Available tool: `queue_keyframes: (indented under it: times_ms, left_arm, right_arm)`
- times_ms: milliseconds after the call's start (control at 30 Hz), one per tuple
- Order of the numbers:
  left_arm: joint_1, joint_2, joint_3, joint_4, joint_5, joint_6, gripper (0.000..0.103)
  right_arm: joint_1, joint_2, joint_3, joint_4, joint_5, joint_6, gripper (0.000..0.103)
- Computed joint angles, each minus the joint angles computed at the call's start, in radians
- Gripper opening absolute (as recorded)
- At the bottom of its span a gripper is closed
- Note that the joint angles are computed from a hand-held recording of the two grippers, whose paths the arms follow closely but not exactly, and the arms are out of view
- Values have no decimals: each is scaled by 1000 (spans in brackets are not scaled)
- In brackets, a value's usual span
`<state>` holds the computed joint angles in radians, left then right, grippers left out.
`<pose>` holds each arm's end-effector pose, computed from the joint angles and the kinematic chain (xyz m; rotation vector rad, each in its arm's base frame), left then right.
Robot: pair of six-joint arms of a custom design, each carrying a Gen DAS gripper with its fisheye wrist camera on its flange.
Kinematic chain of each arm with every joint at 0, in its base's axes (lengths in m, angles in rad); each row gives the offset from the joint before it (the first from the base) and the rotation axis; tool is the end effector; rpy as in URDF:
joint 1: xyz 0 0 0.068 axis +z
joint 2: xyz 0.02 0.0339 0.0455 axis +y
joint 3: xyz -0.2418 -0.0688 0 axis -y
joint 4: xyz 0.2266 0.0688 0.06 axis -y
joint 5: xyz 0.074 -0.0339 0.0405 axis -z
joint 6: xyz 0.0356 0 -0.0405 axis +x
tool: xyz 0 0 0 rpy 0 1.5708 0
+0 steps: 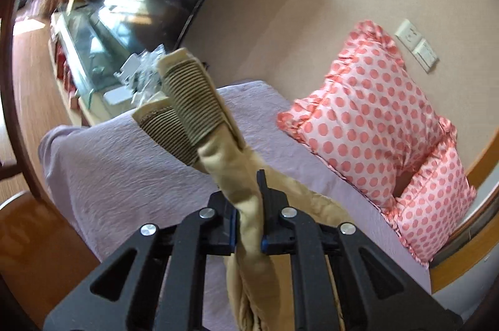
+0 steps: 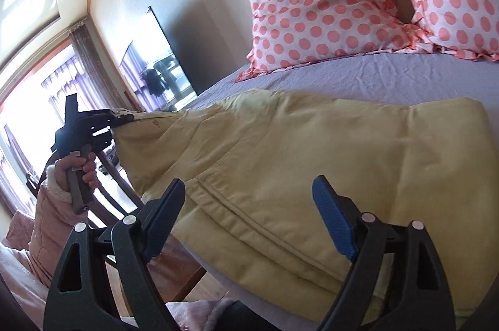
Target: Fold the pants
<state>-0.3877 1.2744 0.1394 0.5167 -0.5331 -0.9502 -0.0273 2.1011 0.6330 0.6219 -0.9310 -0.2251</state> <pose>0.1778 -0.0531 0.1040 -0.8590 1.9175 -0.2199 0.2890 0.0207 0.0315 -0.6187 2.0960 0.9674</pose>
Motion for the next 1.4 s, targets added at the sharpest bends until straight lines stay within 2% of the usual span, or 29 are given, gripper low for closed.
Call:
queue_keyframes:
  times_ms: [67, 133, 200, 300, 400, 467, 500, 600, 700, 767, 833, 867, 900, 933, 967, 1000, 1033, 1067, 1133, 1233, 1267, 1333, 1400]
  left_arm:
    - [-130, 56, 170, -91, -52, 78, 10]
    - [-247, 187, 337, -87, -65, 180, 11]
    - [-344, 350, 499, -40, -29, 295, 11]
    - [-417, 626, 761, -28, 151, 373, 13]
    - [-454, 919, 1051, -147, 332, 370, 13]
    - [-454, 1063, 1190, -221, 470, 351, 13]
    - [-459, 1106, 1223, -233, 494, 343, 13]
    - [-510, 1082, 1170, -163, 360, 410, 13]
    - [-526, 1026, 1125, -105, 327, 435, 13]
    - [-537, 1059, 1195, -174, 300, 464, 13]
    - [-534, 1150, 1353, -337, 348, 463, 20]
    - [-540, 1168, 1369, -369, 359, 450, 20]
    - [-546, 1164, 1351, -350, 349, 453, 24]
    - [-550, 1139, 1309, -315, 356, 458, 33]
    - [-546, 1101, 1253, -271, 406, 466, 44]
    - [-535, 1056, 1172, -185, 492, 473, 64]
    - [-526, 1003, 1075, -78, 561, 473, 70]
    - [-520, 950, 981, 13, 591, 471, 72]
    - [-497, 850, 854, 62, 550, 463, 80]
    - [-377, 733, 719, 25, 438, 366, 80]
    - [-309, 712, 690, 5, 451, 316, 80]
    - [-165, 711, 649, 12, 538, 235, 74]
    - [-58, 749, 656, 11, 623, 231, 72]
  right_arm:
    - [-91, 6, 10, 11, -16, 27, 87]
    - [-180, 14, 20, 28, -22, 62, 87]
    - [-261, 17, 27, 43, -12, 97, 87]
    - [-371, 19, 42, 45, -15, 146, 87]
    - [-462, 23, 64, 28, -22, 187, 90]
    - [-502, 45, 108, -21, -38, 200, 91]
    - [-514, 57, 133, -60, -47, 198, 92]
    - [-511, 93, 221, -178, -66, 193, 92]
    - [-480, 110, 272, -226, -91, 208, 92]
    - [-458, 126, 299, -227, -120, 244, 92]
    - [-438, 152, 356, -289, -142, 261, 92]
    - [-430, 163, 387, -337, -142, 260, 92]
    - [-421, 177, 424, -394, -141, 249, 92]
    - [-414, 187, 453, -445, -137, 229, 92]
    - [-404, 194, 478, -491, -122, 205, 92]
    - [-392, 198, 499, -530, -98, 181, 91]
    - [-379, 199, 514, -556, -75, 162, 91]
    - [-366, 201, 530, -581, -53, 145, 89]
    - [-342, 216, 567, -622, -19, 121, 82]
    - [-305, 248, 633, -677, 46, 106, 69]
    - [-295, 248, 638, -675, 61, 102, 68]
    - [-280, 251, 656, -691, 75, 100, 64]
    - [-263, 259, 675, -708, 90, 89, 55]
